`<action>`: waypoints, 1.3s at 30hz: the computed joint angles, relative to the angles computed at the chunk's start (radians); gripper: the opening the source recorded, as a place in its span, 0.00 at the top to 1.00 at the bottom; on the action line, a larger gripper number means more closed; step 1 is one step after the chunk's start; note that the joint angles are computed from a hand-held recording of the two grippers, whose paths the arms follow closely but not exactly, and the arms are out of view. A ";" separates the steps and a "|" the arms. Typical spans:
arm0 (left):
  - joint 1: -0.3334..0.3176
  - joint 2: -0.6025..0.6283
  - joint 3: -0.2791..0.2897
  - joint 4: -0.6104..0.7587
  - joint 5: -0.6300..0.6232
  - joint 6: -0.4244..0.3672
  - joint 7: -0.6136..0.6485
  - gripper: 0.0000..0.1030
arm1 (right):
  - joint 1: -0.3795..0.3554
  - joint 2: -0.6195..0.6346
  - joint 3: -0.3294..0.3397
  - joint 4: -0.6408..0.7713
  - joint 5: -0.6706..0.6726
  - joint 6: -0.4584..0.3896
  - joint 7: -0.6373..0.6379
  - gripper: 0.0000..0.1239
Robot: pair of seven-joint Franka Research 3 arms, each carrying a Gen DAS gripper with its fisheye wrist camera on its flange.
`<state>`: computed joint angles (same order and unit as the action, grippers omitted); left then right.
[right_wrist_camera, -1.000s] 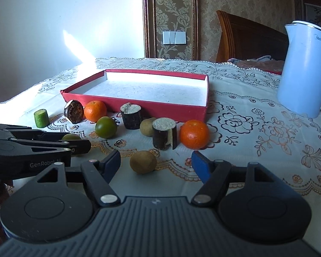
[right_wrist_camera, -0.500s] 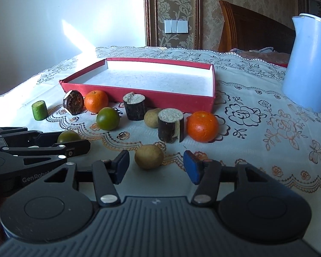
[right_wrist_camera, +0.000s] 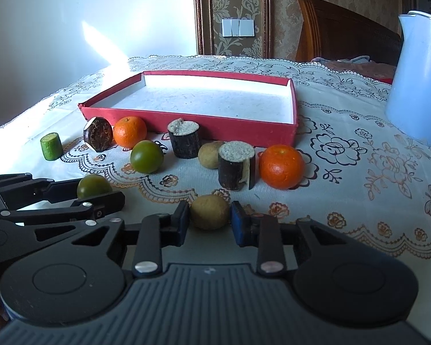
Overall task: Organize fruits
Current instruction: 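Lift the lime with left tool while right tool closes on the small yellow fruit, then carry the lime and the yellow fruit over the red tray with both tools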
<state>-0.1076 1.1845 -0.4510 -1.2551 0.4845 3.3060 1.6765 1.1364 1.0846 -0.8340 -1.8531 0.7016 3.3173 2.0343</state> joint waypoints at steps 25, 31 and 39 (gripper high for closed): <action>-0.193 -0.072 0.308 0.002 -0.086 0.153 -0.219 0.68 | 0.133 0.124 -0.146 0.004 0.144 0.004 0.056 0.77; -0.223 -0.065 0.352 0.044 -0.110 0.141 -0.247 0.68 | 0.151 0.163 -0.201 0.017 0.092 -0.015 0.136 0.77; -0.234 -0.027 0.362 0.136 -0.119 0.109 -0.265 0.68 | 0.139 0.203 -0.246 0.053 0.041 -0.025 0.206 0.76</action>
